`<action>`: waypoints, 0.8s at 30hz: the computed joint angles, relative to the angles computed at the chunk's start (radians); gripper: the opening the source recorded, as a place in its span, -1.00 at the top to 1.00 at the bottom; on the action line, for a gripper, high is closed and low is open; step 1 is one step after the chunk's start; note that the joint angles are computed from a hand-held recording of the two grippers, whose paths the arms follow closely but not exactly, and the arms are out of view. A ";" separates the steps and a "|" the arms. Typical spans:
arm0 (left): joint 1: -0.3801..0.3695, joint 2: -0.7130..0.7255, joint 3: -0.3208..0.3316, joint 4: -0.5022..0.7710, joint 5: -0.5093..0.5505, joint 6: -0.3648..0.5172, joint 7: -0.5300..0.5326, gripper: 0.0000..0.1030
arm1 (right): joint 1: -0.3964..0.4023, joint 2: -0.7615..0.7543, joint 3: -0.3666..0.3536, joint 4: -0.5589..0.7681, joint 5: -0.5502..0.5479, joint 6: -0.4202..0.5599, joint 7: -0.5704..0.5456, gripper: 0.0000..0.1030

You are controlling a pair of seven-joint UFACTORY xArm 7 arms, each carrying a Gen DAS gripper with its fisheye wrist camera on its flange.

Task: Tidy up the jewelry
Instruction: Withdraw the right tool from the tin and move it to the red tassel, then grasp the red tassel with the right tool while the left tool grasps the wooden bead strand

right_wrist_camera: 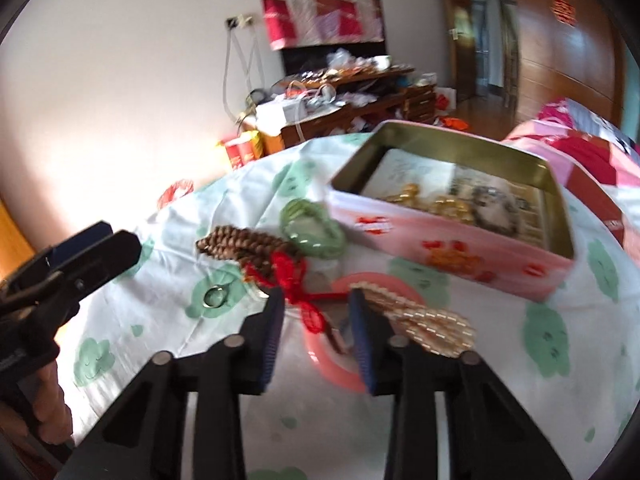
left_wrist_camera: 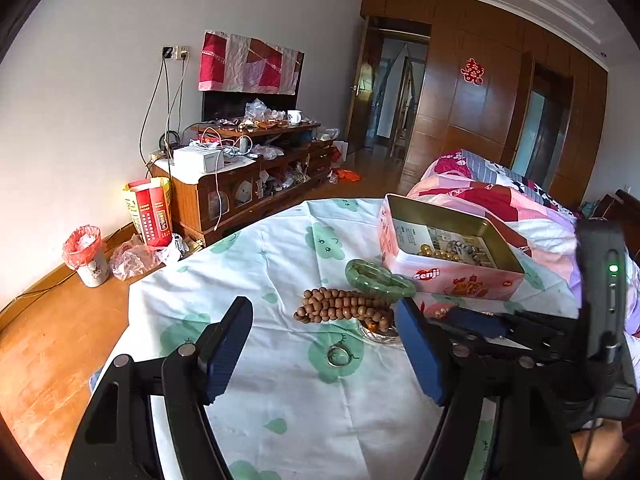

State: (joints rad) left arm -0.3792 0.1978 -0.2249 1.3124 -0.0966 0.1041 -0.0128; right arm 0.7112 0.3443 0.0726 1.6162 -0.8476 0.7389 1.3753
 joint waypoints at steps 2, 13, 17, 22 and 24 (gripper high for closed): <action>-0.013 -0.002 0.016 0.000 0.020 0.004 -0.021 -0.43 | 0.003 0.032 0.001 0.044 0.009 0.027 -0.043 0.32; 0.004 0.014 -0.003 0.025 -0.012 0.040 -0.008 -0.43 | 0.009 -0.002 -0.035 -0.007 -0.014 -0.029 0.002 0.79; -0.006 0.020 0.007 0.034 0.005 0.057 -0.011 -0.43 | -0.031 -0.095 -0.037 -0.139 -0.119 -0.210 0.206 0.79; -0.002 0.051 -0.005 0.083 -0.001 0.124 0.045 -0.43 | -0.076 -0.158 -0.029 -0.211 -0.310 -0.351 0.450 0.79; -0.022 0.079 0.012 0.127 0.037 0.162 0.048 -0.43 | -0.084 -0.169 -0.004 -0.211 -0.320 -0.280 0.453 0.79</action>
